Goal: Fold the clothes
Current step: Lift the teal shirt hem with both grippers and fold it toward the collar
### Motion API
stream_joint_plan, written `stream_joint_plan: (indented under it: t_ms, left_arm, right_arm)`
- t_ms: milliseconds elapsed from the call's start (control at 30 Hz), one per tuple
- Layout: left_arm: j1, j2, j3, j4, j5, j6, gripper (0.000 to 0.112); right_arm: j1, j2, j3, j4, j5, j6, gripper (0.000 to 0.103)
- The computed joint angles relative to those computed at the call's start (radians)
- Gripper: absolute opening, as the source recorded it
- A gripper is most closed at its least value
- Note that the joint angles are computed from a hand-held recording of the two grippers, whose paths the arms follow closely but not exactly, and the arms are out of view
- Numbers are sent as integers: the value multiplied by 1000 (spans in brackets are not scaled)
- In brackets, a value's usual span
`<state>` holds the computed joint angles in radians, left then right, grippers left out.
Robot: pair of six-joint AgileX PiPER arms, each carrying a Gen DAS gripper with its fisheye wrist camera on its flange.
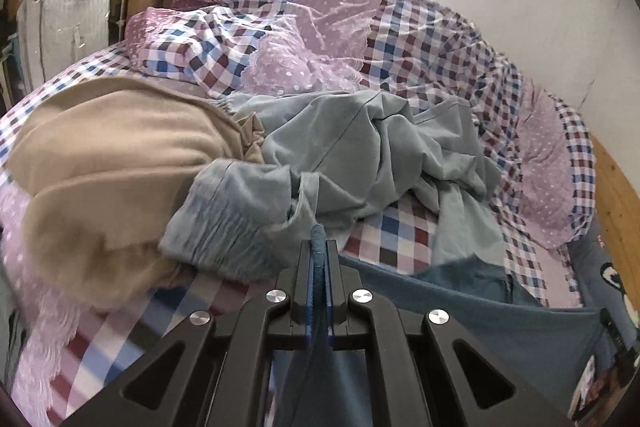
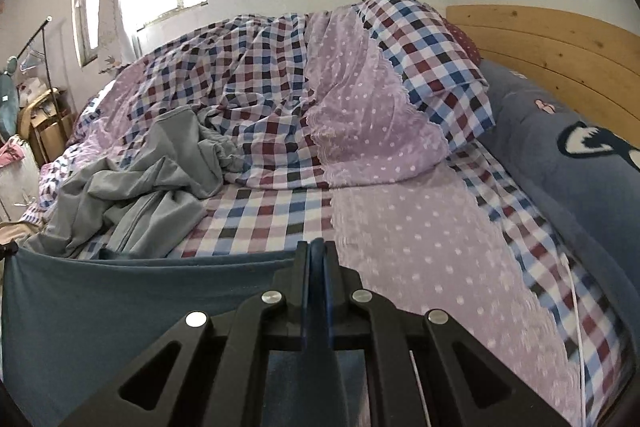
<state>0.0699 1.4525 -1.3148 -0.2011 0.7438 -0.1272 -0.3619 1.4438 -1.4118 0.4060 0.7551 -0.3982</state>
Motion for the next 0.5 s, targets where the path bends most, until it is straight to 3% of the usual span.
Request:
stream_joint_plan:
  t_ms: [500]
  left_arm:
    - [-65,408,-517,204,134,-83,3]
  right_arm:
    - [214,393,-445,-400,42,330,4]
